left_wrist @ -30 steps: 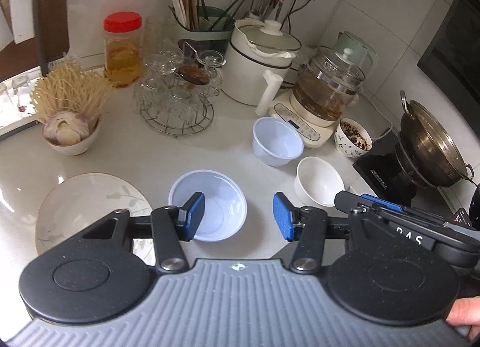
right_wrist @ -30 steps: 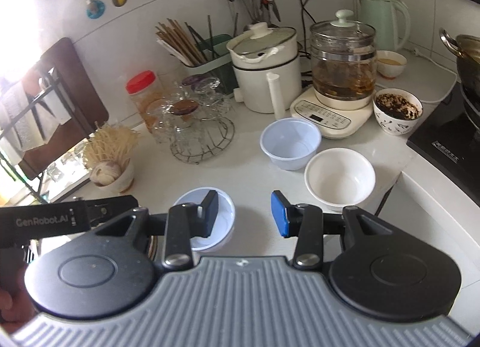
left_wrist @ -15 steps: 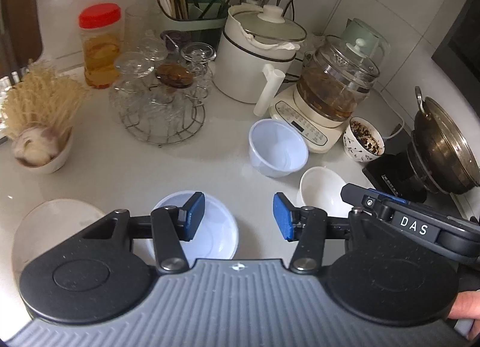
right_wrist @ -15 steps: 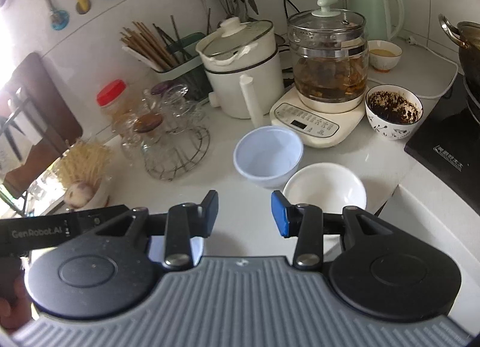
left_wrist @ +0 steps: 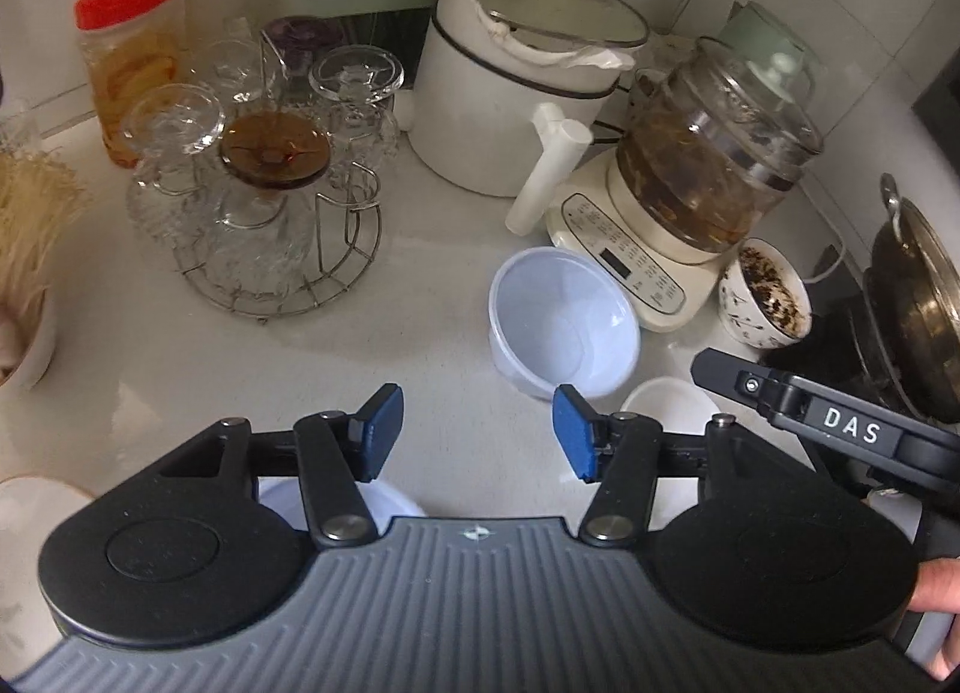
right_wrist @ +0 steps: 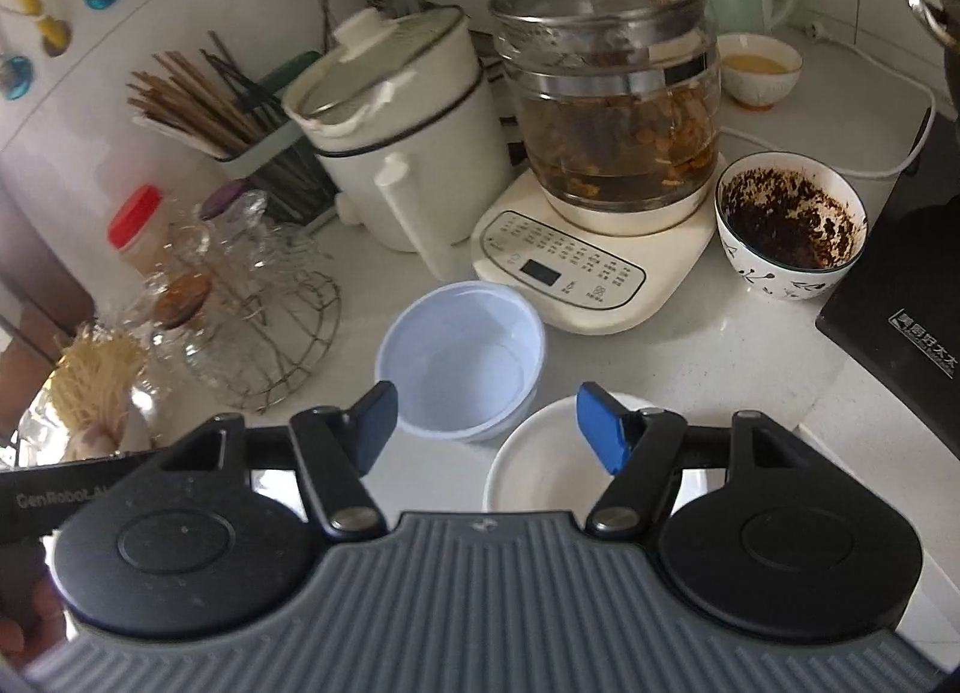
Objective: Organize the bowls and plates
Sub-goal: 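Move the left tool to a second white bowl by the kettle base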
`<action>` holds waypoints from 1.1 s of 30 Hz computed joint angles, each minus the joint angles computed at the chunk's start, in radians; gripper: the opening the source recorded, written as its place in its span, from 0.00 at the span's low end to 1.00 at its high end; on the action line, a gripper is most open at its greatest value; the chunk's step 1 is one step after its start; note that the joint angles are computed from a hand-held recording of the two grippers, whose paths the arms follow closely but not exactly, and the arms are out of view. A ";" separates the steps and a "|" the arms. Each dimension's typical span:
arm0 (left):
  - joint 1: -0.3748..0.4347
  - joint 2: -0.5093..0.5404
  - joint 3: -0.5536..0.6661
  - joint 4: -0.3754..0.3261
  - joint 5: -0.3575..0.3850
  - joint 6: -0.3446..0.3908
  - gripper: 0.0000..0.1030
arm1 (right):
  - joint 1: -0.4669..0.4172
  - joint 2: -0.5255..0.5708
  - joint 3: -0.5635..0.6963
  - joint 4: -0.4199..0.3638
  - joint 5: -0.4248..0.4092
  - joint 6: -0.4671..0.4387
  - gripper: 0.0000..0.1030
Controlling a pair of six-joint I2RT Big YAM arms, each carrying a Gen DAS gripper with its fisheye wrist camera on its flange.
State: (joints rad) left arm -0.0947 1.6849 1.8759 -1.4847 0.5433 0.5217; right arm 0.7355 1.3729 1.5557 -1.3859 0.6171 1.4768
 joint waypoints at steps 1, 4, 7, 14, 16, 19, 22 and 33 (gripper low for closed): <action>-0.009 0.009 0.003 0.010 -0.007 -0.013 0.59 | -0.014 -0.008 -0.017 0.017 -0.009 -0.007 0.66; -0.036 0.039 0.020 0.030 -0.035 -0.044 0.59 | -0.048 -0.023 -0.055 0.054 -0.032 -0.040 0.66; -0.052 0.064 0.038 0.042 -0.036 -0.059 0.59 | -0.076 -0.039 -0.092 0.095 -0.048 -0.066 0.66; -0.079 0.127 0.075 0.036 -0.051 -0.114 0.59 | -0.139 -0.065 -0.158 0.191 -0.105 -0.132 0.65; -0.087 0.146 0.089 0.029 -0.049 -0.130 0.59 | -0.156 -0.068 -0.173 0.223 -0.129 -0.160 0.62; -0.100 0.171 0.106 0.012 -0.036 -0.143 0.58 | -0.183 -0.064 -0.189 0.248 -0.168 -0.186 0.55; -0.116 0.197 0.121 -0.001 -0.037 -0.155 0.58 | -0.206 -0.059 -0.206 0.277 -0.199 -0.219 0.47; -0.169 0.288 0.217 -0.039 -0.075 -0.150 0.25 | -0.237 0.004 -0.203 0.310 -0.255 -0.265 0.33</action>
